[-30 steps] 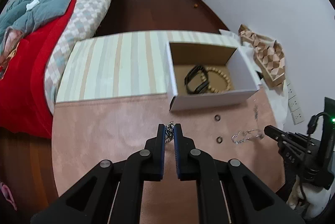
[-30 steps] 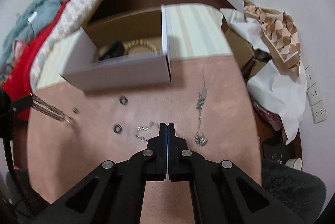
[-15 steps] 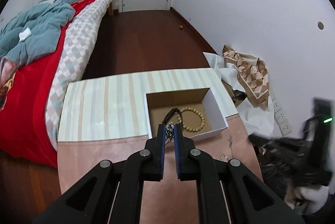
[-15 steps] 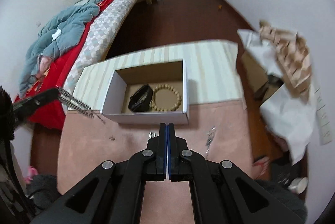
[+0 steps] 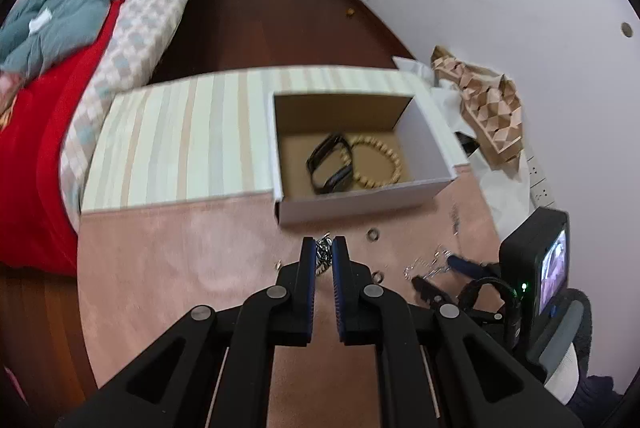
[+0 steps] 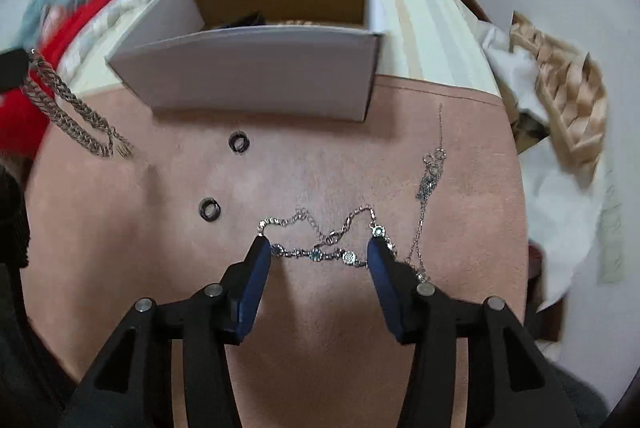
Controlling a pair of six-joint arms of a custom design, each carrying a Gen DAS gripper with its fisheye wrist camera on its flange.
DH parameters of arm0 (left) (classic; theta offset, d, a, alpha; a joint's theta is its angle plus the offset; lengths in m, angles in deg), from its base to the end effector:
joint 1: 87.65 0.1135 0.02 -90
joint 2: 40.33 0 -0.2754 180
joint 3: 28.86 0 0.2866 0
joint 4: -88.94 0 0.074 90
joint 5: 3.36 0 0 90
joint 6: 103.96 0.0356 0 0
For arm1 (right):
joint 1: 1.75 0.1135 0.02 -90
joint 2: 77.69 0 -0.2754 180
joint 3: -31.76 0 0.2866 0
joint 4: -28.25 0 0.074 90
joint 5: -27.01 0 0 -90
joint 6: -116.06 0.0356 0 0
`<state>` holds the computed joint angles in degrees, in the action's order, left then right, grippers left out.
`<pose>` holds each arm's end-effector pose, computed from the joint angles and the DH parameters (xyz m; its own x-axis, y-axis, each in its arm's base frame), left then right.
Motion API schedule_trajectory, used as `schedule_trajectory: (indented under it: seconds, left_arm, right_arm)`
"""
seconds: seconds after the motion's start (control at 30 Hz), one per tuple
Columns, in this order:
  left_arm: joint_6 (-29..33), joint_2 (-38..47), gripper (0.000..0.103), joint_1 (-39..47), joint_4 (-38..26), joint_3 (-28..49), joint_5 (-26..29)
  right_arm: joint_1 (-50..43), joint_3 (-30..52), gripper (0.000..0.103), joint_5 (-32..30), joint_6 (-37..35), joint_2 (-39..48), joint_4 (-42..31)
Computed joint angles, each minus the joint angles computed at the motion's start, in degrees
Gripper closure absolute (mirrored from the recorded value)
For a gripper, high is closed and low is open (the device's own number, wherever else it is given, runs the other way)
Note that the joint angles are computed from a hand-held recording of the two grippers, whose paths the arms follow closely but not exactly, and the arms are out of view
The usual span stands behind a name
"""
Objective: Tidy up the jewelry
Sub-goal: 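Carry the chain bracelet and necklace into the white box and release both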
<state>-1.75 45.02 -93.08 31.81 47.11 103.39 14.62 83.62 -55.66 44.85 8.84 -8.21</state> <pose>0.3211 -0.0408 0.2422 -0.8490 0.2841 -0.4455 0.3934 0.9027 -0.1740 0.2646 0.0730 0.1219 -0.9368 0.0578 -0.3451 0.0653 0.9978 -0.0101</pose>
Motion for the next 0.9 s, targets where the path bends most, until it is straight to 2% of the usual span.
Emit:
schedule_trajectory:
  seconds: [0.03,0.07,0.1,0.27,0.37,0.5,0.7,0.9]
  left_arm:
    - [0.09,0.17,0.098,0.31,0.21,-0.51,-0.03]
    - [0.07,0.47,0.098,0.70,0.43,-1.09,-0.05]
    - [0.06,0.72,0.098,1.07,0.73,-1.59,-0.07]
    - [0.20,1.00,0.098,2.41,1.32,-3.21,0.31]
    - [0.48,0.62,0.098,2.89,0.84,-3.23,1.12]
    - [0.48,-0.14,0.098,2.82,-0.54,-1.39,2.70]
    - [0.35,-0.13,0.098,1.97,-3.51,4.63,4.79]
    - [0.37,3.69,0.098,1.49,-6.73,14.54,7.36]
  right_arm:
    - [1.21,-0.05,0.065,1.82,0.59,0.58,0.77]
    - [1.02,-0.56,0.078,0.61,1.28,0.30,2.03]
    - [1.27,-0.20,0.097,1.82,2.03,0.62,1.76]
    - [-2.11,-1.96,0.097,-1.97,4.12,-1.58,3.42]
    - [-4.86,-3.68,0.097,-4.80,4.77,-7.34,2.59]
    - [-5.68,-2.64,0.097,-5.85,5.22,-16.16,-2.68]
    - [-7.55,5.08,0.097,-7.58,3.11,-21.55,-9.84]
    - [-9.81,16.16,0.097,-11.86,1.76,-19.73,-13.28]
